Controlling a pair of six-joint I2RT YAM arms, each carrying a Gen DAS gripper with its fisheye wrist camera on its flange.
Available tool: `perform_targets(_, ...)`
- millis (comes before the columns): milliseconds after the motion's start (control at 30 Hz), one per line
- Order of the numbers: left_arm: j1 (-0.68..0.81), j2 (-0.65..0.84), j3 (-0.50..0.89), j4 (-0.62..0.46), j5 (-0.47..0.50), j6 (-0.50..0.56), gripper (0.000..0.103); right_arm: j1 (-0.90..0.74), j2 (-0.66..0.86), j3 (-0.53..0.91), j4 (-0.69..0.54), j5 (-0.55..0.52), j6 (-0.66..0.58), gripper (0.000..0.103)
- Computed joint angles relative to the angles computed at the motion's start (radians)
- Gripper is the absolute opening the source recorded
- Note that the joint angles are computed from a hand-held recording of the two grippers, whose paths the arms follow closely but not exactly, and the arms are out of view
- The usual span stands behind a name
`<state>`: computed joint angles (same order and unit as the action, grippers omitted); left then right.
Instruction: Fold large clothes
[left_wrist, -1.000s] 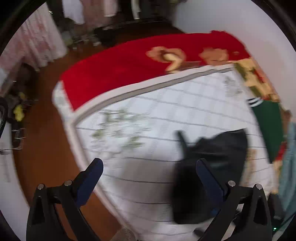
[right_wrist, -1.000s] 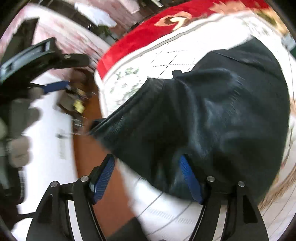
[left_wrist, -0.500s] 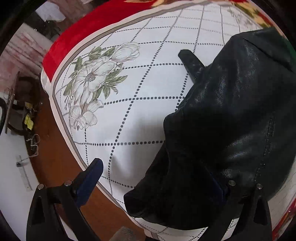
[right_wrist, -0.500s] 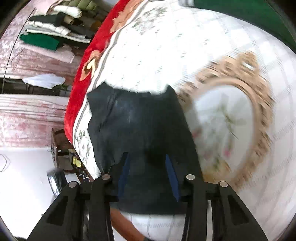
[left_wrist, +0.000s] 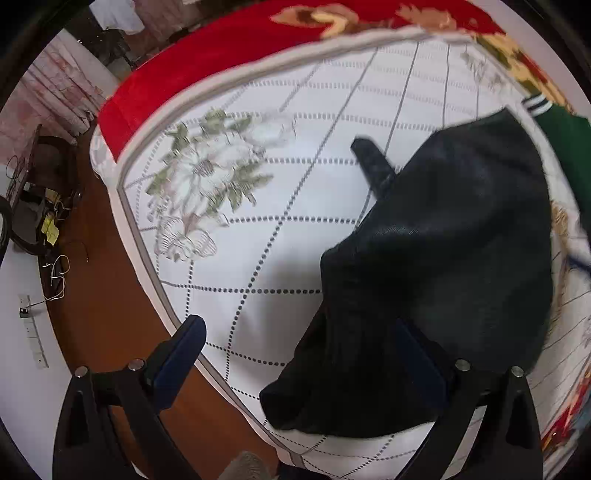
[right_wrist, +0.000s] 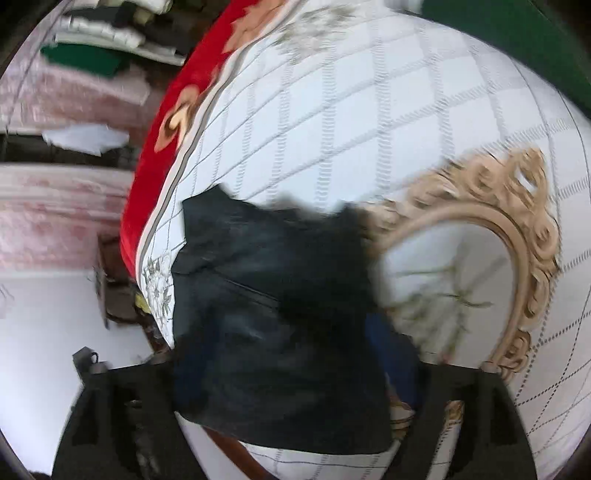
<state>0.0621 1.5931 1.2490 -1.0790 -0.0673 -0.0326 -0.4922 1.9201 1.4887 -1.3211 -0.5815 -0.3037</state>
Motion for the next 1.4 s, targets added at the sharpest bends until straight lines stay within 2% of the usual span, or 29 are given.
perform_targets(67,0.018,-0.008,0.010,-0.002,0.014,-0.001,0.103,-0.060,0.104,-0.024,-0.035,-0.052,-0.082,0.089)
perform_targets(133,0.022,-0.003,0.011,0.008,0.014,-0.007,0.103,-0.094,0.270,-0.041,-0.127,-0.149,-0.217,0.090)
perform_targets(200,0.001,0.011,0.015,0.014,0.006,-0.026,0.103,-0.044,0.327,-0.106,-0.079,-0.208,-0.265,0.093)
perform_targets(267,-0.037,0.007,0.010,0.012,-0.010,-0.058,0.103,-0.002,0.298,-0.147,-0.028,-0.236,-0.280,0.094)
perform_targets(300,-0.047,0.007,0.008,0.019,-0.015,-0.064,0.103,0.012,0.269,-0.173,0.016,-0.242,-0.243,0.091)
perform_targets(333,-0.054,0.002,0.000,0.027,-0.024,-0.064,0.103,0.011,0.234,-0.202,0.060,-0.243,-0.202,0.074)
perform_targets(367,-0.063,-0.001,0.001,0.025,-0.034,-0.068,0.103,0.018,0.214,-0.219,0.095,-0.253,-0.150,0.063)
perform_targets(433,-0.079,-0.004,0.019,0.008,-0.035,-0.077,0.103,-0.030,0.116,-0.296,0.133,-0.252,-0.049,0.056)
perform_targets(500,-0.101,-0.011,0.045,-0.013,-0.041,-0.089,0.103,-0.063,0.001,-0.413,0.209,-0.248,0.048,0.053)
perform_targets(533,-0.113,-0.016,0.054,-0.021,-0.036,-0.094,0.103,-0.114,-0.072,-0.471,0.210,-0.225,0.074,0.055)
perform_targets(567,-0.131,-0.016,0.063,-0.029,-0.033,-0.097,0.103,-0.159,-0.134,-0.516,0.198,-0.177,0.076,0.065)
perform_targets(633,-0.176,-0.014,0.062,-0.026,-0.036,-0.101,0.103,-0.216,-0.188,-0.554,0.117,-0.017,0.015,0.081)
perform_targets(667,-0.196,-0.009,0.061,-0.023,-0.040,-0.104,0.103,-0.244,-0.199,-0.561,0.081,0.075,-0.002,0.081)
perform_targets(767,-0.269,0.011,0.060,-0.002,-0.044,-0.131,0.103,-0.399,-0.260,-0.508,-0.012,0.158,-0.050,0.081)
perform_targets(800,-0.295,0.022,0.054,0.018,-0.053,-0.148,0.103,-0.445,-0.286,-0.465,-0.031,0.168,-0.061,0.081)
perform_targets(833,-0.311,0.031,0.052,0.030,-0.070,-0.161,0.103,-0.483,-0.304,-0.410,-0.055,0.130,-0.077,0.081)
perform_targets(900,-0.338,0.060,0.041,0.056,-0.122,-0.186,0.103,-0.493,-0.288,-0.335,-0.100,0.041,-0.123,0.071)
perform_targets(967,-0.339,0.094,0.015,0.080,-0.149,-0.191,0.103,-0.393,-0.248,-0.284,-0.093,-0.027,-0.089,0.048)
perform_targets(1033,-0.326,0.107,-0.022,0.101,-0.148,-0.177,0.103,-0.268,-0.229,-0.284,-0.022,-0.047,-0.014,0.041)
perform_targets(1067,-0.319,0.102,-0.046,0.118,-0.149,-0.165,0.103,-0.182,-0.197,-0.294,0.057,-0.055,0.031,0.041)
perform_targets(1133,-0.300,0.083,-0.091,0.157,-0.137,-0.125,0.103,-0.102,-0.121,-0.292,0.153,0.064,0.080,0.039)
perform_targets(1233,-0.281,0.077,-0.105,0.172,-0.124,-0.100,0.103,0.000,-0.055,-0.305,0.276,0.109,0.163,0.039)
perform_targets(1333,-0.271,0.070,-0.059,0.113,-0.112,-0.107,0.103,-0.006,-0.057,-0.256,0.188,0.114,0.138,0.044)
perform_targets(1400,-0.241,0.021,-0.025,0.061,-0.065,-0.121,0.103,-0.092,-0.084,-0.214,0.078,0.033,0.060,0.048)
